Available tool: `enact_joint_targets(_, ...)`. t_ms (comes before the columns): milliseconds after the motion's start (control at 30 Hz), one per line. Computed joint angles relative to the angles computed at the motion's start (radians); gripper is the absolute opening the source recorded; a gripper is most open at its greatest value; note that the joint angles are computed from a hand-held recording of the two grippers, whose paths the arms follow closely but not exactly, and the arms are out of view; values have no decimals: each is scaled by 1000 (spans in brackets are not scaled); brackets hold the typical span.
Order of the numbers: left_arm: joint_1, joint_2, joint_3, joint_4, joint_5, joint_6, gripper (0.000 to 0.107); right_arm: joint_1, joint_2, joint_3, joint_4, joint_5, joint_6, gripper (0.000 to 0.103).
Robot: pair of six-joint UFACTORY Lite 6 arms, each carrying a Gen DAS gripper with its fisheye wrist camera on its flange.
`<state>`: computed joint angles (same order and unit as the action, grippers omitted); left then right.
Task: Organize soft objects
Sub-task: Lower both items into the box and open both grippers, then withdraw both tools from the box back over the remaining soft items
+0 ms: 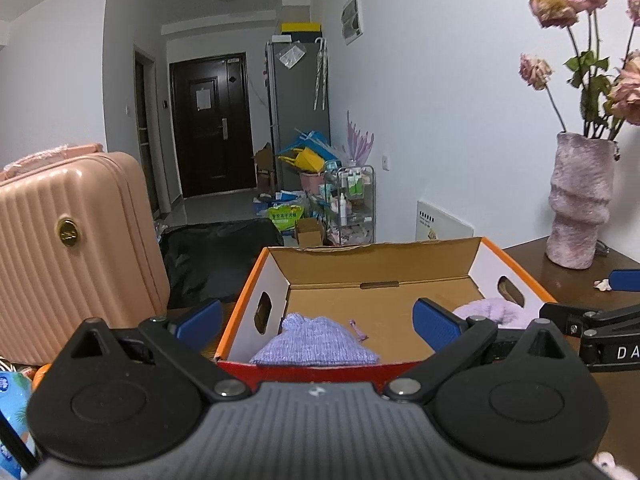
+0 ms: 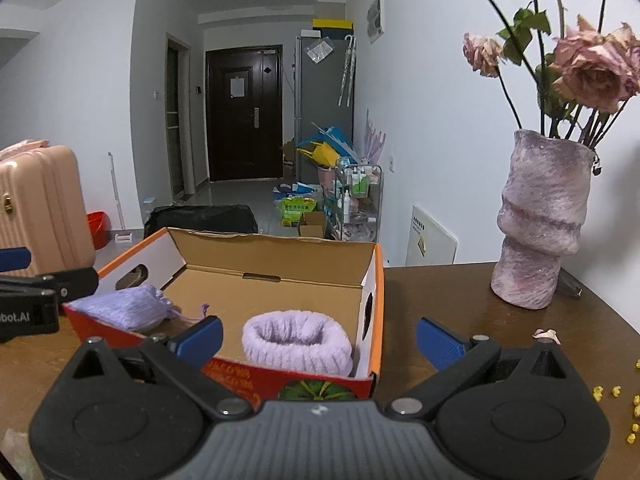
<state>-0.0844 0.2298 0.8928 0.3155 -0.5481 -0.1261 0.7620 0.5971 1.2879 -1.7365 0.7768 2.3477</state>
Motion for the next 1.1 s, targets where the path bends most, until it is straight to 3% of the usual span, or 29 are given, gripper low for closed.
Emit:
enact_joint_targets(633, 119, -463, -460, 178, -59, -82, 103, 260, -198, -260, 76, 166, 65, 103)
enact_joint_targets(1100, 371, -822, -730, 576, -70, -411, 103, 478, -223, -327, 191, 276, 116, 103)
